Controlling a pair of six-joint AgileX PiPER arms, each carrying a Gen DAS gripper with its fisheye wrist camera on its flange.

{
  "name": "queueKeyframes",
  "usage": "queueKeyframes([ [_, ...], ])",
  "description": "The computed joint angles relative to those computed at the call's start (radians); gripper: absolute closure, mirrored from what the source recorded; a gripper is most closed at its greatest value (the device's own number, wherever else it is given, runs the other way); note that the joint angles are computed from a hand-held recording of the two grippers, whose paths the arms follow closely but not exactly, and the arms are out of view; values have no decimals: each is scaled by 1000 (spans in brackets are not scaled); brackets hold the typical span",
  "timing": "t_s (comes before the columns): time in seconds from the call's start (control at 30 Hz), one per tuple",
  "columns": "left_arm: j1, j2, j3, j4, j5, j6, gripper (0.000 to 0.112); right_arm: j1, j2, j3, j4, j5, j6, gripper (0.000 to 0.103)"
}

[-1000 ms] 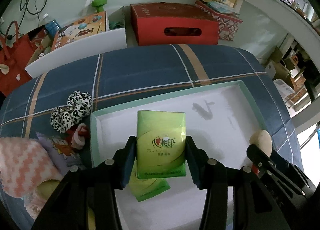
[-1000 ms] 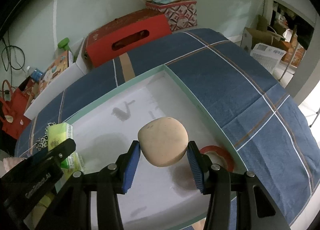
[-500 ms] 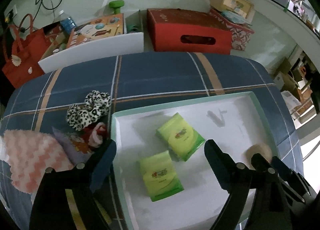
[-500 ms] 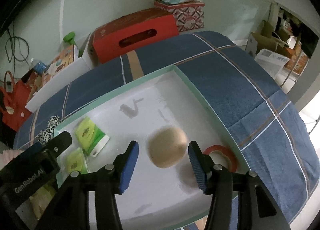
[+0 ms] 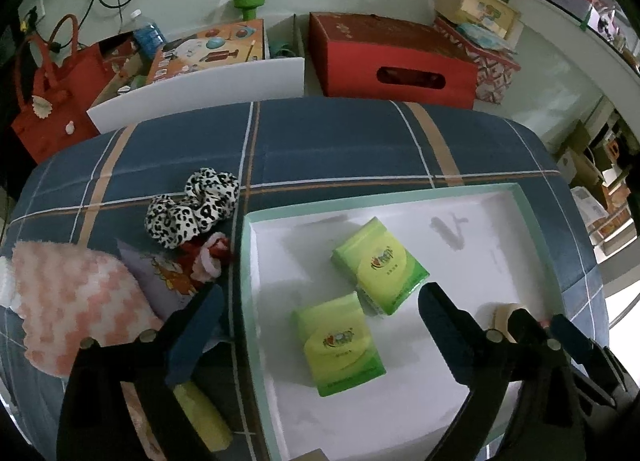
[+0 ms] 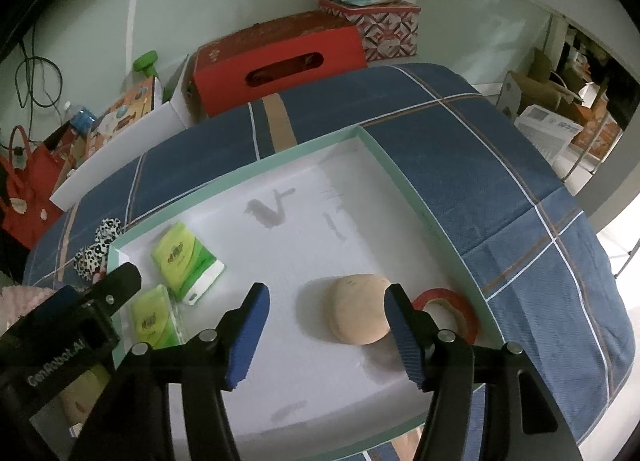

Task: Organize soft objects
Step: 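Withdraw both tools from the tray toward the pile of fabric items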

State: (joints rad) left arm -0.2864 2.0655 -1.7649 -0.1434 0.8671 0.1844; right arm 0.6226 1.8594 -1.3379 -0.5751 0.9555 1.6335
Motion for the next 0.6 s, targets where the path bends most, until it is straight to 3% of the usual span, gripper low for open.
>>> queueKeyframes([
  [0.1,4,-3,3,0,-3,2,14,2,1,-3,-1,5,-6,38],
  [0.23,2,-23,33,24,-43,-8,13,6,-6,9,-21,8,19,13],
  [0.33,8,-32,38,29,-55,-12,9,6,-15,21,-31,14,40,3],
  [0.6,20,-46,29,13,-36,3,9,13,-16,5,-33,23,22,3],
])
